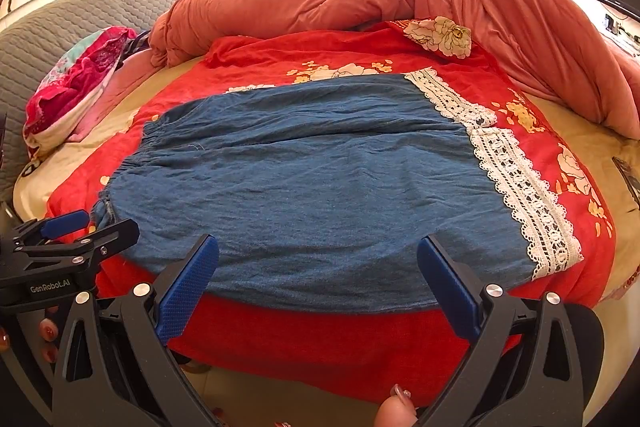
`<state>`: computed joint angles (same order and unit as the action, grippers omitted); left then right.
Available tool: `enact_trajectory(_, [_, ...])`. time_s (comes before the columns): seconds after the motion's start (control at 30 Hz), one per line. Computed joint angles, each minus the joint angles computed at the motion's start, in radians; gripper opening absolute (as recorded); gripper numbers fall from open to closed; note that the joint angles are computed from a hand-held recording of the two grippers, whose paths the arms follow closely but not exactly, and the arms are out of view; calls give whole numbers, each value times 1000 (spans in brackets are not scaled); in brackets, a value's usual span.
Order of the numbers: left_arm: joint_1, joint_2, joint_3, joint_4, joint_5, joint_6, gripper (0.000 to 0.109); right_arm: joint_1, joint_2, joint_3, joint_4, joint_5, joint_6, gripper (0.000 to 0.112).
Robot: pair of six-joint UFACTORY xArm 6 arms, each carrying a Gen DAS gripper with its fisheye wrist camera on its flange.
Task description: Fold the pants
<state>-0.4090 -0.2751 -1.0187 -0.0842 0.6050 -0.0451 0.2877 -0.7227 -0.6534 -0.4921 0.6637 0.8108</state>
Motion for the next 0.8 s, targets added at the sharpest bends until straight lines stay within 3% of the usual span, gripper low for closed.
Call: enact_trajectory(0.8, [-4,0,8,-16,-16,18,94,1,11,-7,5,-3,0,99])
